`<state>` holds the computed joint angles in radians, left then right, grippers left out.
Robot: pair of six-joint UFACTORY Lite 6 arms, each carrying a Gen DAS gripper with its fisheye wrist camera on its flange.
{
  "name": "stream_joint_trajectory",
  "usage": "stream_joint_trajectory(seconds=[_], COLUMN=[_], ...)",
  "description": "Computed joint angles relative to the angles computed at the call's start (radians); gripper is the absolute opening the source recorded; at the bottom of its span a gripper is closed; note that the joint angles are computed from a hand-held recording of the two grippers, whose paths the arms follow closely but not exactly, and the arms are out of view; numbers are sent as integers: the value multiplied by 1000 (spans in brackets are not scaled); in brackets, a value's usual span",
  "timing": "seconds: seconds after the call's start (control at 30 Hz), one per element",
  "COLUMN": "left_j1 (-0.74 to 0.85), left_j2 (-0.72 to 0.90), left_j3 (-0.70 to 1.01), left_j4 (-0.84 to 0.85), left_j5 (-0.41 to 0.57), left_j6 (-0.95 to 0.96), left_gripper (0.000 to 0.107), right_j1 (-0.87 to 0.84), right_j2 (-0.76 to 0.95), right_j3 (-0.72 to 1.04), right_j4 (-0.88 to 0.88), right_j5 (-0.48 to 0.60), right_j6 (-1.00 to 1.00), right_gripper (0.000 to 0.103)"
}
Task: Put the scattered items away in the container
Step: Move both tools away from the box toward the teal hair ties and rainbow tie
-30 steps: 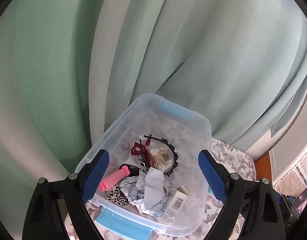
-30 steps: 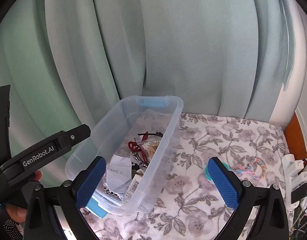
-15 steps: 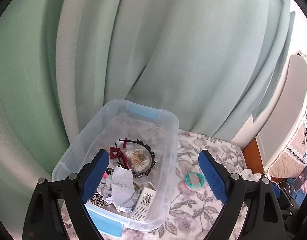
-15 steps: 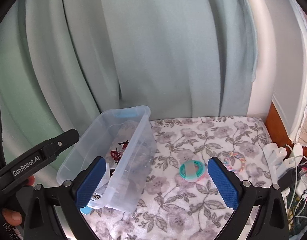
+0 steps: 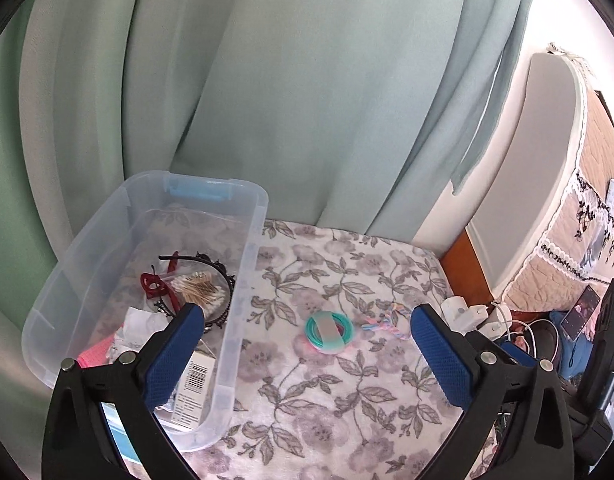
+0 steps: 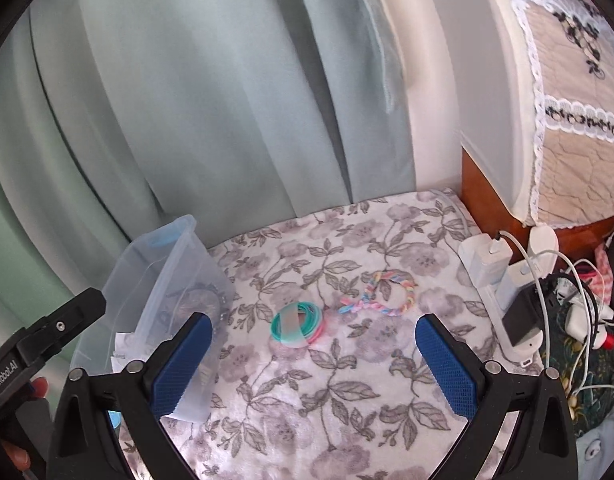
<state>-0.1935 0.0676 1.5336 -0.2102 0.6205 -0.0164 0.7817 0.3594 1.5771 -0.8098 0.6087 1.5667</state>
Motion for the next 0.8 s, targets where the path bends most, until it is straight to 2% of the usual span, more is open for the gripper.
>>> stream_joint_trajectory(seconds=[0.3,0.37,0.53,0.8], left_j1=[-111,-130,-185,-187], left_j2=[117,157,285,452], left_j3=[50,78,163,241], left_j4=[28,20,141,122], left_j5=[-25,-11,52,87], left_j6=[3,3,-97,-132], left_gripper=[103,103,103,103], right_j1=[-87,-103,-136,-186], right_j2=[-18,-13,5,59], right_j3=[-170,-192,-225,-265], right_j4=[43,53,100,191], right_j5=[-144,-167,-217,-284], right_j6=[21,17,-30,-126], right_gripper=[103,103,103,103])
